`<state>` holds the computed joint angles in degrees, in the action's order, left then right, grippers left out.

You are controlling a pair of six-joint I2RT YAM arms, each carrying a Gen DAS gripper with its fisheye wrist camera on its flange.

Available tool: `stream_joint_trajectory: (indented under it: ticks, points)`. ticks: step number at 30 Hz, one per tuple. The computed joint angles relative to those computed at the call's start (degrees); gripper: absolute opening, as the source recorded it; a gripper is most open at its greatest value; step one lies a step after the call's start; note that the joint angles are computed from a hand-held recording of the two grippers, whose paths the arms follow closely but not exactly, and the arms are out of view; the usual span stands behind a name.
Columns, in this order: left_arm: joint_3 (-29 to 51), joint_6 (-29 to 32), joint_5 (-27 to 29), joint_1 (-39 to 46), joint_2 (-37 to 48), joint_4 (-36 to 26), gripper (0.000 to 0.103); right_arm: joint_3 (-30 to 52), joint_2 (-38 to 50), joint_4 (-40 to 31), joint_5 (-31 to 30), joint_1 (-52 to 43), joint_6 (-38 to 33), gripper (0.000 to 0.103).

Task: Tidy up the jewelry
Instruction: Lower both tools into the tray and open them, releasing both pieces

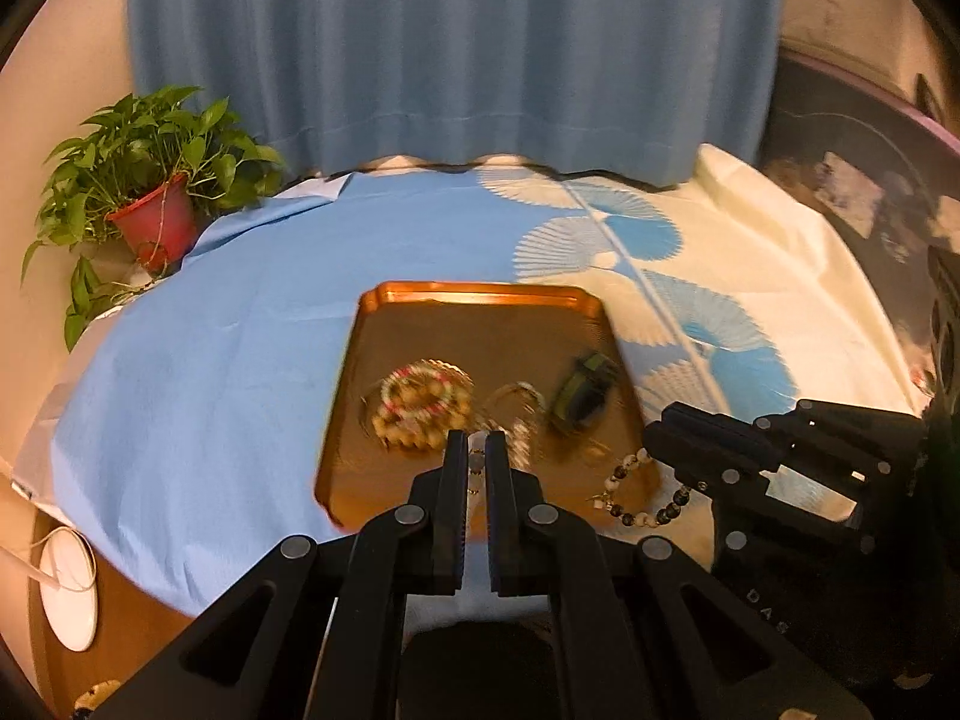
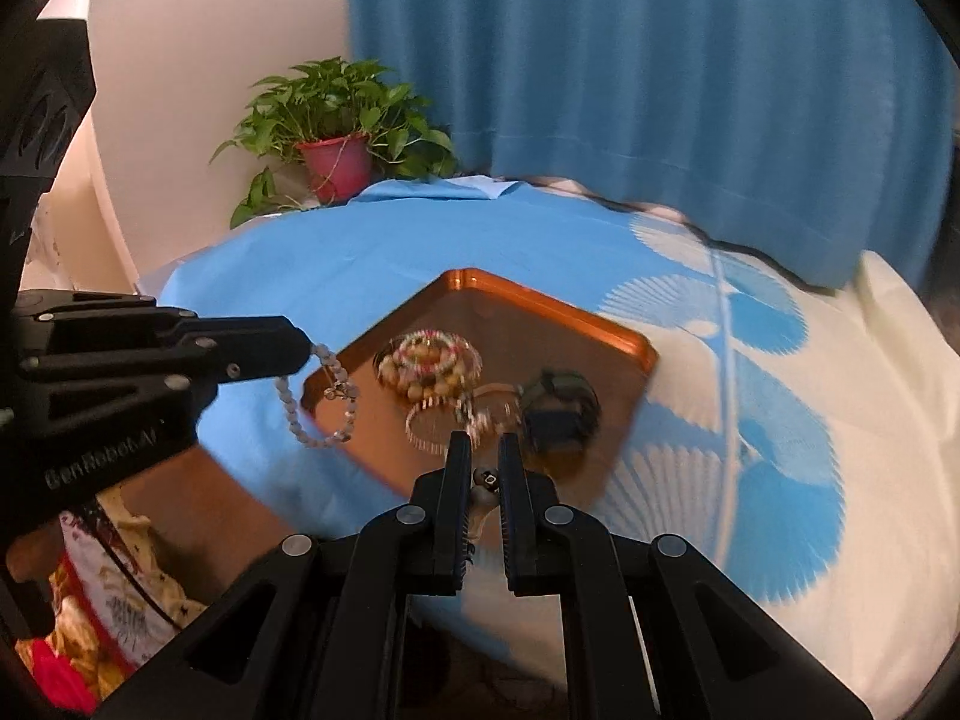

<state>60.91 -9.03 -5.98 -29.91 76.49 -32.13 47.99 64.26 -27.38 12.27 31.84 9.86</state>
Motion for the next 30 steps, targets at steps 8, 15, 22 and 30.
stream_joint_trajectory:
  ticks: [8,15,22,30]
  points:
    - [1.0,-1.4,-3.6,4.3,7.1,7.2,0.102,5.5,15.4,7.7,0.4,-3.5,-3.9,0.045]
    - [-1.9,-1.1,-5.4,4.5,5.3,7.0,0.102,1.2,12.7,7.4,3.5,-2.8,-1.8,0.073]
    - [-5.1,-2.1,-9.0,2.1,0.5,5.3,0.102,-0.3,9.7,4.9,4.1,-1.5,1.3,0.073]
    - [-7.2,-2.9,-11.6,0.4,-2.6,3.4,0.102,-0.9,7.5,2.3,5.9,1.0,3.5,0.073]
